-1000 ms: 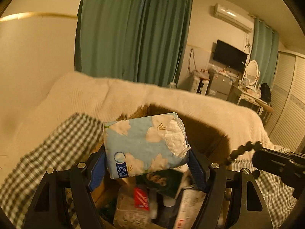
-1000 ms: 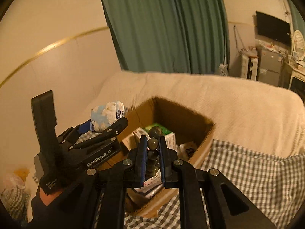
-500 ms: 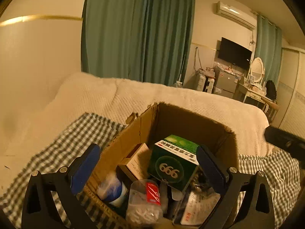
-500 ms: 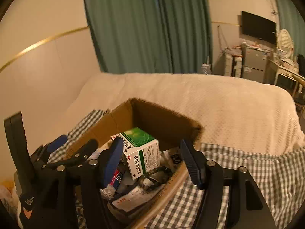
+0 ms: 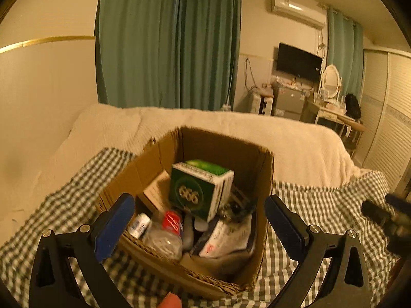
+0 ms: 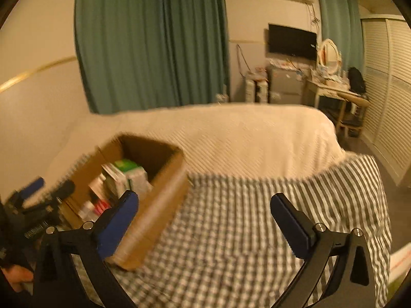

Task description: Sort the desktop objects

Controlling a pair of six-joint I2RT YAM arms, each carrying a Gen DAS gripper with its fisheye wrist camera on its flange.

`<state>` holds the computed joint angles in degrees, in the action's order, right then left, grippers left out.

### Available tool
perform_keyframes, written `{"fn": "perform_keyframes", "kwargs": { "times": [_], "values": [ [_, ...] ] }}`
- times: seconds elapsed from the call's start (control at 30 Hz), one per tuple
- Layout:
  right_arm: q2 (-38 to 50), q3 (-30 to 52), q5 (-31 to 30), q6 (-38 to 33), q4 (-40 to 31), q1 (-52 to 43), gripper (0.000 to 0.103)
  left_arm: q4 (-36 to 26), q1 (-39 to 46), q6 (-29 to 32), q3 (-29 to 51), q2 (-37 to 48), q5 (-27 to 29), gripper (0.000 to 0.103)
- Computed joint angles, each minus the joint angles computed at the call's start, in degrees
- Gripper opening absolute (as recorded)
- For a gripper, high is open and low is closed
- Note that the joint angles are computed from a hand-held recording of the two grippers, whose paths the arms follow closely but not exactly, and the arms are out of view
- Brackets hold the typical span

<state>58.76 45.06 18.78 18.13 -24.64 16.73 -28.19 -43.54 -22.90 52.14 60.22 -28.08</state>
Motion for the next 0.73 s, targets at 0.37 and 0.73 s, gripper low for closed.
{"fn": "perform_keyframes", "kwargs": {
  "times": [0.37, 0.73],
  "values": [
    [6.21, -5.0, -1.42, 0.86, 7.81, -0.29, 0.102, 3.46, 0.95, 0.08, -2.67, 3.49, 1.44, 0.103],
    [8.04, -4.6, -1.53, 1.93, 8.1, 0.05, 0.102, 5.78, -1.58, 2.94, -4.21, 3.05, 2.38, 0.103]
  ]
}}
